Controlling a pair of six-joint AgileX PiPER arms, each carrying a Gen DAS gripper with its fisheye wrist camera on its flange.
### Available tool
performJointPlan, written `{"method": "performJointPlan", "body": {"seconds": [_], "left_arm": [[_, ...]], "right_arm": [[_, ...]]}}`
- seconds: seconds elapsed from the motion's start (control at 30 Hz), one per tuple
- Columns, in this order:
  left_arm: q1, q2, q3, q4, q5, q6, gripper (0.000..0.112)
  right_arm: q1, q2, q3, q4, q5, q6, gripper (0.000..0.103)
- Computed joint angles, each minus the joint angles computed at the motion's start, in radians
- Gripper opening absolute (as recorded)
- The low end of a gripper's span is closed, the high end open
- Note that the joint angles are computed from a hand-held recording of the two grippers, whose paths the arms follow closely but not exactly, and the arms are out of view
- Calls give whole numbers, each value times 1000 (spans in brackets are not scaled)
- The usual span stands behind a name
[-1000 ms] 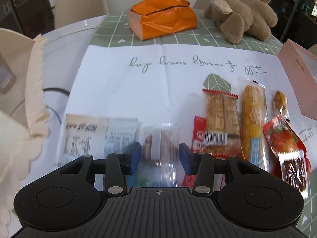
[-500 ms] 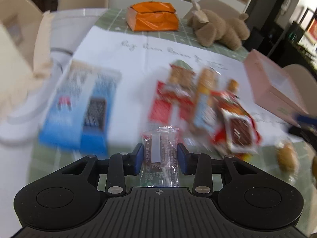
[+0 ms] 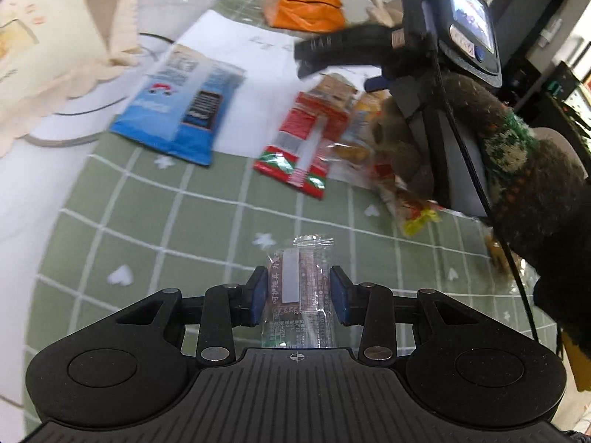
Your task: Organize snacks
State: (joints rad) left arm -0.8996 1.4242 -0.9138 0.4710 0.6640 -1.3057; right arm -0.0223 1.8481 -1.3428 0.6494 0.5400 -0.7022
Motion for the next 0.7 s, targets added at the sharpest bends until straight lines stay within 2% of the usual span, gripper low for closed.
{"method": "performJointPlan", "body": {"seconds": [0.03, 0.1, 0.17, 0.23, 0.27, 0.47, 0.7], "left_arm": [[3, -5, 4, -1, 3, -5, 41], [16, -8, 13, -17, -8, -1, 41], [25, 5, 9, -42, -29, 16, 41], [28, 23, -6, -77, -58, 57, 41], [29, 36, -21, -96, -69, 88, 41], [4, 133, -129, -175, -108, 237, 41], [-33, 257, -273, -336, -124, 455, 41]], "right_arm": [[27, 10, -10, -66, -17, 32, 86], [56, 9, -23, -193, 7, 65, 82], [56, -8, -2, -218, 38, -19, 59], [19, -39, 29, -154, 100, -140, 29], [-4, -61, 45, -136, 136, -184, 21], [-239, -202, 118, 23, 381, -427, 19], [-649, -286, 146, 107, 632, -626, 19]]}}
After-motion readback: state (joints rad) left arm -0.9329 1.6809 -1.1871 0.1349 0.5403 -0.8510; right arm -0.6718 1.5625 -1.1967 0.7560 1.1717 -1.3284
